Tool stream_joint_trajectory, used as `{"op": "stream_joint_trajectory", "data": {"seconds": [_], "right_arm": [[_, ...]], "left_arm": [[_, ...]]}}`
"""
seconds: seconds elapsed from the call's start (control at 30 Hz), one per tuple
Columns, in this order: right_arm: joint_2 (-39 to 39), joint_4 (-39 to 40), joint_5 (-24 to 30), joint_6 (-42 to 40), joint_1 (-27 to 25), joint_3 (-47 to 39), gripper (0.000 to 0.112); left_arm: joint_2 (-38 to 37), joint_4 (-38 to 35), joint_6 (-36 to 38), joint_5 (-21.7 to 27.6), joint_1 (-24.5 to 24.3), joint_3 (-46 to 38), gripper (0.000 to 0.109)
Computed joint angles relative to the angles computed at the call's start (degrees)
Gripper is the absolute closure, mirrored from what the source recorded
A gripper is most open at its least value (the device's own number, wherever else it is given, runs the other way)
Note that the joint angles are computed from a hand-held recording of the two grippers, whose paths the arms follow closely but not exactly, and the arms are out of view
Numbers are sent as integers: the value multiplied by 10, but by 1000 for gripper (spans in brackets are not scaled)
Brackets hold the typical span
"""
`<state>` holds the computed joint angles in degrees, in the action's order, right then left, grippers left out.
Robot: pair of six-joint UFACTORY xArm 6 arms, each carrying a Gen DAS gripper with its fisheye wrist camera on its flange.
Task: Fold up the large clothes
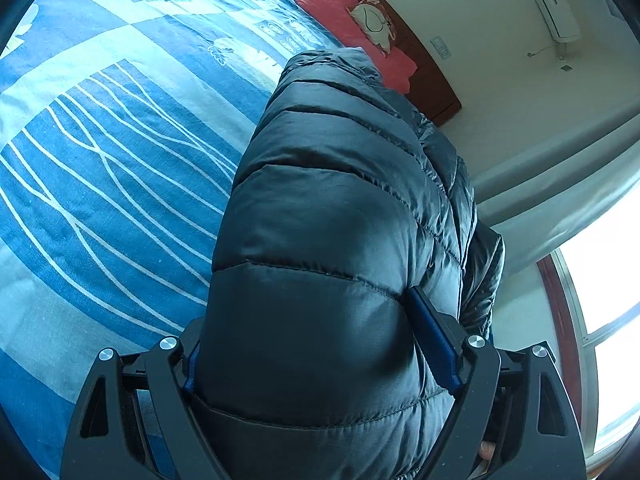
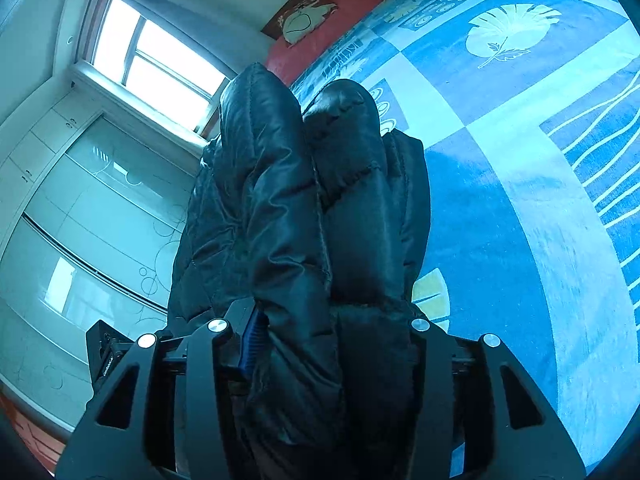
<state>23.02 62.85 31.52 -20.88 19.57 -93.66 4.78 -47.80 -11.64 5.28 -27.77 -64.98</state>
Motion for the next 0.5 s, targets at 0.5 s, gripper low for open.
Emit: {"op": "stream_joint_trajectory", "data": {"seconds": [0.5], "right_arm": [[-37,-73,-17,61,3,30,47]], "left_arm": [[-7,161,-146,45,18,-6,24]]}}
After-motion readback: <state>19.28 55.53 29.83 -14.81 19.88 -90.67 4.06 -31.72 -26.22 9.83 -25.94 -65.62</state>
